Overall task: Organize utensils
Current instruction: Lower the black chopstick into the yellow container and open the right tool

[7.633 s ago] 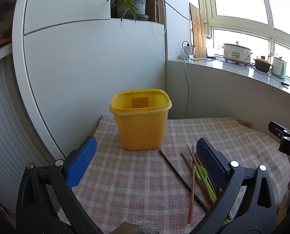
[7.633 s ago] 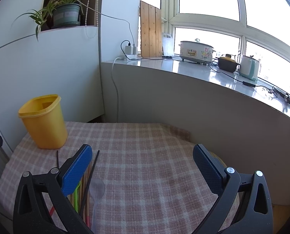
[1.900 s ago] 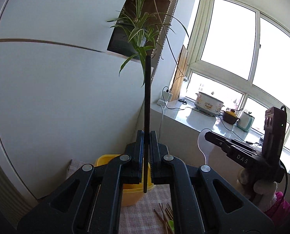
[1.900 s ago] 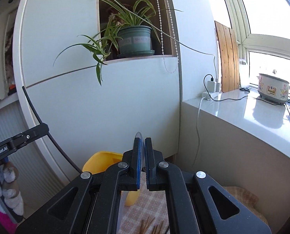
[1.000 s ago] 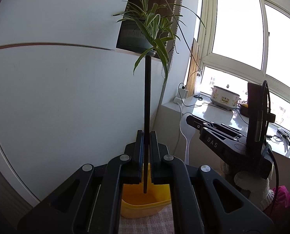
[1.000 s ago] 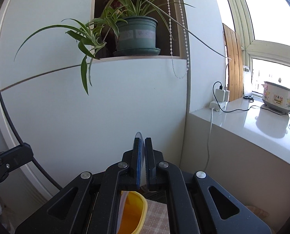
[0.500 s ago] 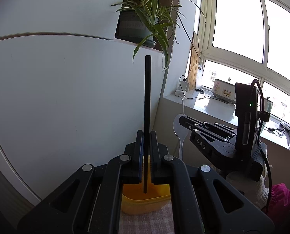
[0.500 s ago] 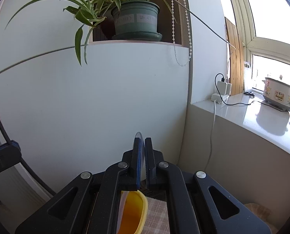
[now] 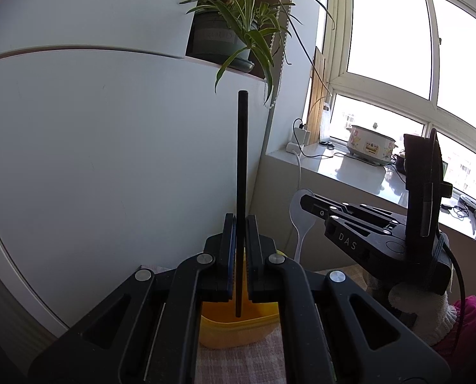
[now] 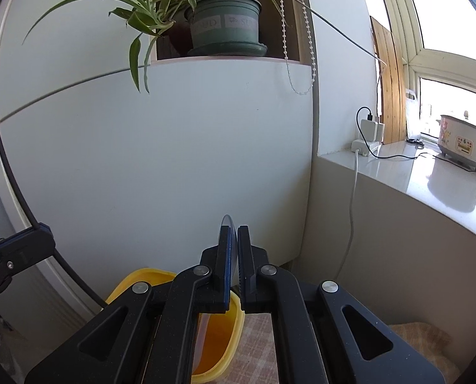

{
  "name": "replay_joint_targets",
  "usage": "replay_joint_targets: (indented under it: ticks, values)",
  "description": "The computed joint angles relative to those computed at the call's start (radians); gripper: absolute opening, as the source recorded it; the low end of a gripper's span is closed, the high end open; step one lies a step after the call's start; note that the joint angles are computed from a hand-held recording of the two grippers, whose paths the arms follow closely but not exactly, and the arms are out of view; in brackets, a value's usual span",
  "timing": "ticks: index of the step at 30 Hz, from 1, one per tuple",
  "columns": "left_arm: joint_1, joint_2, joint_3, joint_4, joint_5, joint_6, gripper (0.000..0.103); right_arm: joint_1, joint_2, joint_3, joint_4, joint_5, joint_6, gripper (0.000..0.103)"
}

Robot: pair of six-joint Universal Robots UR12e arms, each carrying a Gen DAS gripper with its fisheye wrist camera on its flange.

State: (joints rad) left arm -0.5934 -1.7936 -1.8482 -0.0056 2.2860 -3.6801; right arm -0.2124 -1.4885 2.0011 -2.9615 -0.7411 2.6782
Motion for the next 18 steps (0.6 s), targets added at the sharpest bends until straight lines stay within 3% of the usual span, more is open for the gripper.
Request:
replay_joint_targets:
  ticks: [9,18]
  values:
    - [0.0,0.001,-0.027,0.032,-0.016,0.013,0.003,-0.01,-0.032,0.031,0.035,0.018,-0.056,0.002]
    - [0.002,-0.01,-0.046,0.068,-0.035,0.043,0.003,-0.032,-0.062,0.064,0.023,0.029,-0.038,0.002]
